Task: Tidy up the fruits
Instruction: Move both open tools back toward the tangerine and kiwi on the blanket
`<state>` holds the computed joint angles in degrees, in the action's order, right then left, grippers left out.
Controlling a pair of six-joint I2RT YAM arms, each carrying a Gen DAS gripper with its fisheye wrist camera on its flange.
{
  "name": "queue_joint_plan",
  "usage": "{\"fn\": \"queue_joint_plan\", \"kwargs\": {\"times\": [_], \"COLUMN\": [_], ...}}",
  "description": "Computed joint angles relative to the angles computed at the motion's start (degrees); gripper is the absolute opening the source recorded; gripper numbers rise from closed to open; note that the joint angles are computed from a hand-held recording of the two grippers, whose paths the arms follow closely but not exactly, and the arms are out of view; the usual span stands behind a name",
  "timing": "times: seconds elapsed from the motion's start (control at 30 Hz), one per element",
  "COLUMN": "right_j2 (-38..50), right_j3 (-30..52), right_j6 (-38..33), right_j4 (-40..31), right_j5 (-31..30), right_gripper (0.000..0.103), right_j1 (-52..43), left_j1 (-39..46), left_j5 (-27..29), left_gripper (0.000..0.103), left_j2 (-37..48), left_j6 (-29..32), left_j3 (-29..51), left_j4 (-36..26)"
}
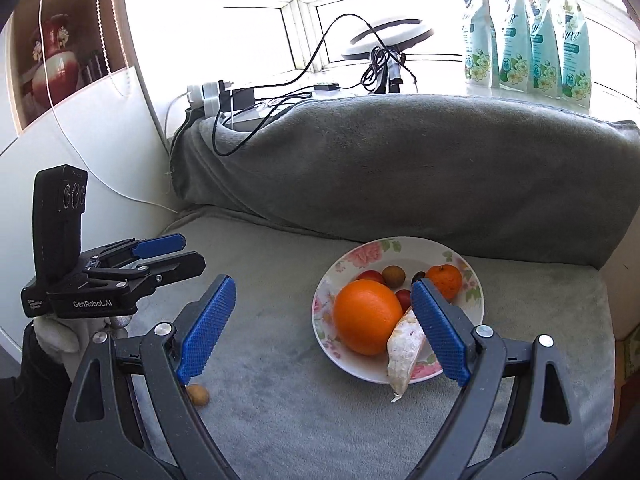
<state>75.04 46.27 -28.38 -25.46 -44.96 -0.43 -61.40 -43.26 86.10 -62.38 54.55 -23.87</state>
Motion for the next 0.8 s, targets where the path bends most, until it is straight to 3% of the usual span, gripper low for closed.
{"fn": "queue_joint_plan", "kwargs": {"times": [0.4, 0.67, 0.8], "right_j2": [-11.0, -17.7, -17.3], "right_j3": [-12.2, -20.0, -21.5], "right_j6": [-3.5, -3.4, -2.2], "right_j4": [0.3, 3.6, 5.2], "right_j5": [4.9, 12.1, 12.4], "right_gripper": [0.092, 0.092, 0.092], "right_j1": [10.2, 18.2, 18.5], "left_j1": [-2.9, -4.6, -4.8], "left_j5": [0.8, 2.8, 3.4], "left_gripper": [0.08, 0.08, 0.071], "left_j2": [-1.7, 1.4, 1.9], "left_j6": [-11.5, -14.0, -13.8], "left_j3": [-7.5, -8.7, -9.2], "left_j4": [-4.1, -3.3, -2.4]}}
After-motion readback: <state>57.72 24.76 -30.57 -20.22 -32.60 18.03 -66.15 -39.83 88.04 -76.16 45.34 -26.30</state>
